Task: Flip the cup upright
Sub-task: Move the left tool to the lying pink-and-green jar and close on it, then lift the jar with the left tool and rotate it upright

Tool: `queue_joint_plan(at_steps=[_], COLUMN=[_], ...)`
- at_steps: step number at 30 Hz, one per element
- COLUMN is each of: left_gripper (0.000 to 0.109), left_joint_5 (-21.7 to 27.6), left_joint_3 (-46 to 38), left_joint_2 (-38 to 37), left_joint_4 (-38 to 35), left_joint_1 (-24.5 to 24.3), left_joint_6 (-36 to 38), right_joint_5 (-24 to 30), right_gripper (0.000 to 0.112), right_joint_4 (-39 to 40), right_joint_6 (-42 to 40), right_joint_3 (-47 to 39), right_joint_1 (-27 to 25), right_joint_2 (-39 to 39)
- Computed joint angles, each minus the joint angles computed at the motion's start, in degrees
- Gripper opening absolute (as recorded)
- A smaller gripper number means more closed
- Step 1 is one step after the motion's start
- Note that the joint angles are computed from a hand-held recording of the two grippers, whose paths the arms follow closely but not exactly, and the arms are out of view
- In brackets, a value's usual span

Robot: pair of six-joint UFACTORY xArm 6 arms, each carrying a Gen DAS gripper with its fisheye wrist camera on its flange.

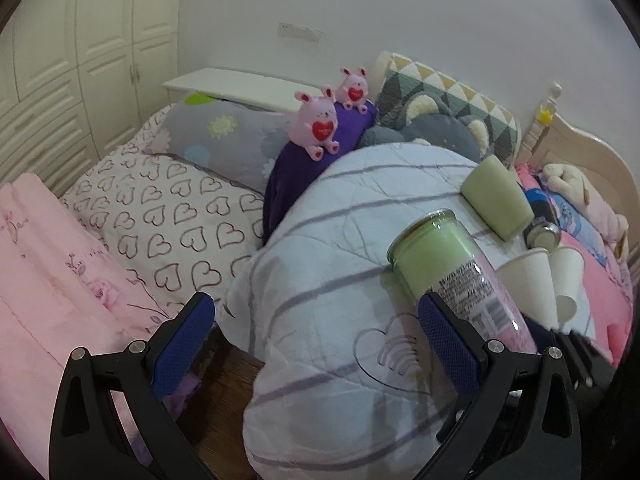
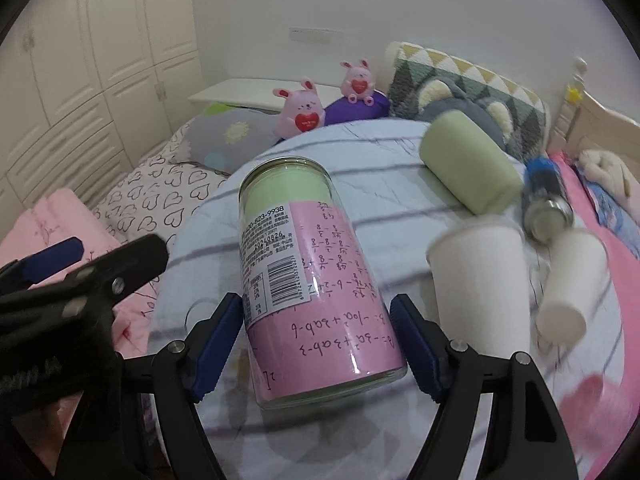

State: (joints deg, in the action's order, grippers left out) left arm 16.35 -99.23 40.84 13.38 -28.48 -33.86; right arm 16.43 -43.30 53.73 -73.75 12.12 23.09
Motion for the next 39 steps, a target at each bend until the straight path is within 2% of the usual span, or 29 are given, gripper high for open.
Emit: queue_joint_plan(at_steps=[5, 10, 18, 23, 29, 36, 39], left_gripper=[0.103, 0.103, 0.103, 0.103, 0.103, 0.103, 0.103], left_joint_5=[0.03, 0.04, 1.43, 2.30, 5.20, 8.08, 9.82], left_joint_3=[1.58, 3.27, 3.87, 3.94, 2.80, 0.64, -1.05], left_joint_2=[-0.91, -2.00, -2.60, -3.25, -3.32, -2.76, -1.97], left_joint_4=[-7.36, -10.54, -13.38, -12.83, -12.81, -4.93, -5.55], left_joint_1=[-1.55, -3.03, -4.86, -5.96, -7.61, -9.61, -10.41], left_joint_6=[7.16, 11.38, 13.48, 11.19, 9.64, 1.06, 0.95], right_joint_5=[-1.91, -2.81, -5.42, -6.74, -9.95, -10.84, -11.77], right_gripper=[0.077, 0.077, 0.079, 0.080, 0.080, 0.080, 0.080], right_joint_4=[-5.67, -13.20, -23.90, -26.78, -40.16, -55.05, -62.89], right_joint_6=[10.98, 22.95, 35.12, 34.74, 43.97, 55.41, 61.54], right_joint_3=[6.31, 10.93, 11.93, 14.54, 18.43, 21.59, 22.34], right_joint_1=[-0.39, -0.61, -1.86, -2.62, -5.19, -7.47, -8.54], right_joint_2=[-4.13, -7.77, -8.22, -10.26, -14.65, -19.72, -21.51])
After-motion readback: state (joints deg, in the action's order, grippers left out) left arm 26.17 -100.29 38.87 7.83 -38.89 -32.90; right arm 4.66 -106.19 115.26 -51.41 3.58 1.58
